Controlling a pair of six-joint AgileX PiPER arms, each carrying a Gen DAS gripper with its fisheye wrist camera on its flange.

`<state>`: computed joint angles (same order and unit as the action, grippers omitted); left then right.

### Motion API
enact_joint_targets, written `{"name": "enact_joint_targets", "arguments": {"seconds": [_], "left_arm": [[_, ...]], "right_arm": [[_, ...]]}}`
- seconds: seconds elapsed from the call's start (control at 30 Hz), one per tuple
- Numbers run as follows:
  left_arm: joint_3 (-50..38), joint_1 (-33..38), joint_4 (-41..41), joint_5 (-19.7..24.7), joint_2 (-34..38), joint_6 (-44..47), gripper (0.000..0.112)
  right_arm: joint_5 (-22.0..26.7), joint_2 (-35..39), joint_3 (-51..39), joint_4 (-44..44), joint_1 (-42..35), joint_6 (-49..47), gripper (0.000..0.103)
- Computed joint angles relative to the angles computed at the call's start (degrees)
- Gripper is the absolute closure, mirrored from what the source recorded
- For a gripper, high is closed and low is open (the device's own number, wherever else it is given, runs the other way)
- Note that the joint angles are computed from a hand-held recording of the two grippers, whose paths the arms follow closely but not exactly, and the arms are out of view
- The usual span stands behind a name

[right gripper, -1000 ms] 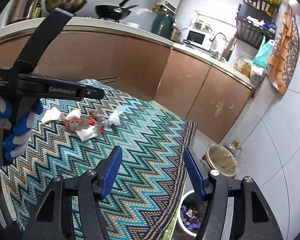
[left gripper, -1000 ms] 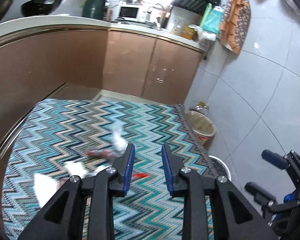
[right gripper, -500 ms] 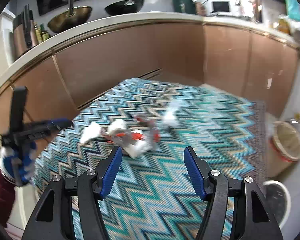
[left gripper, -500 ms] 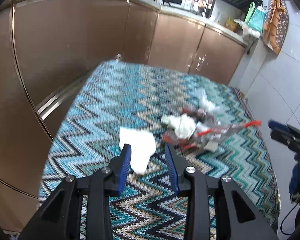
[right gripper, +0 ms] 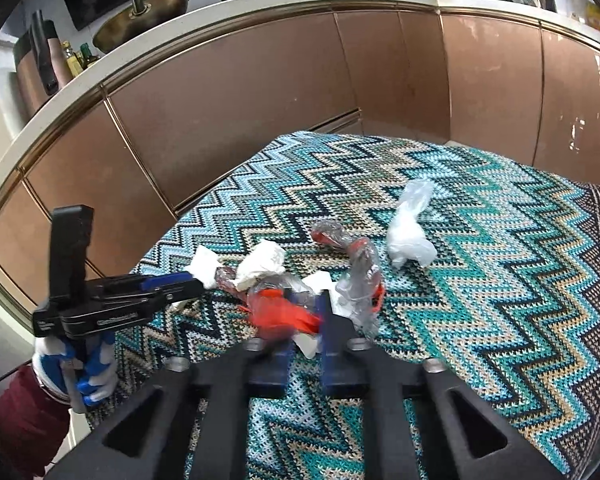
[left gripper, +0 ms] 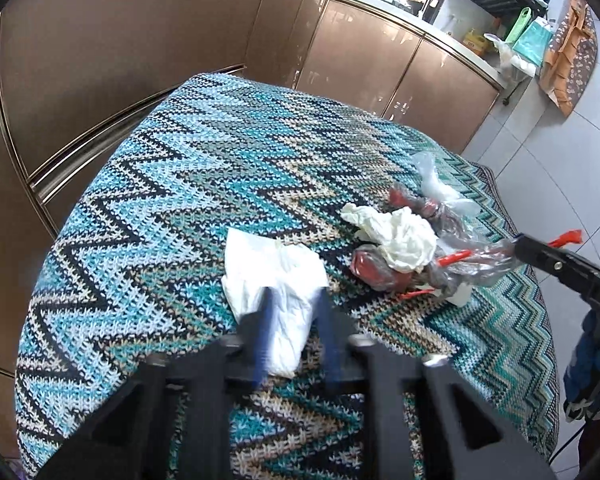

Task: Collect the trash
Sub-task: 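Grasp the red wrapper with the right gripper while the left gripper grasps a white tissue, then carry both items to the white-rimmed bin and open both grippers over it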

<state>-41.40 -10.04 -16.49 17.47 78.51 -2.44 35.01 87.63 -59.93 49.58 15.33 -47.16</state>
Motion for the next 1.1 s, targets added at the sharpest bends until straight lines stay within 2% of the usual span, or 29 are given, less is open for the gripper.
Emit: {"name": "enact_joint_targets", "arguments": {"seconds": [0.1, 0.23, 0.4, 0.5, 0.6, 0.7, 0.77, 0.87, 0.93, 1.0, 1.1], "left_arm": [[-0.6, -2.6, 12.1, -0.1, 0.6, -12.2, 0.106], [-0.5, -4.9, 21.2, 0.2, -1.5, -22.9, 0.108], [-2.8, -10.1, 33.0, 5.5, -7.0, -35.5, 0.108], [-6.3, -15.4, 37.2, 9.1, -8.1, -39.5, 0.108], [-11.9, -21.9, 38.5, 11.2, -5.6, -40.7, 0.108], [-19.6, -28.7, 39.9, 11.9, 0.4, -41.2, 0.108], [-25.8, -32.1, 36.8, 11.4, 5.5, -37.5, 0.108], [-37.7, -36.4, 30.0, 12.0, 15.3, -30.1, 0.108], [-47.8, -38.6, 23.8, 13.8, 23.2, -23.9, 0.108], [-59.3, -40.2, 19.4, 17.4, 31.7, -19.3, 0.108], [-76.5, -41.4, 13.1, 21.7, 44.2, -14.3, 0.108]], "right_arm": [[1.5, -1.6, 0.7, 2.7, -1.2, -3.1, 0.1], [4.0, -4.5, 1.7, 4.3, -2.6, -5.3, 0.1], [9.0, -10.3, 3.0, 7.0, -6.9, -7.8, 0.101], [13.5, -14.5, 3.8, 8.0, -12.7, -8.7, 0.101], [18.9, -18.7, 4.7, 8.1, -21.9, -9.5, 0.101], [24.3, -21.4, 5.1, 8.1, -34.6, -12.0, 0.101], [28.0, -22.0, 4.7, 7.9, -44.6, -14.5, 0.101], [30.6, -20.5, 3.7, 6.8, -56.0, -17.8, 0.101], [29.9, -18.6, 3.3, 5.8, -61.6, -19.7, 0.101], [28.7, -16.1, 2.8, 5.0, -65.4, -20.9, 0.101], [24.3, -10.9, 1.5, 3.1, -68.3, -21.7, 0.1]]}}
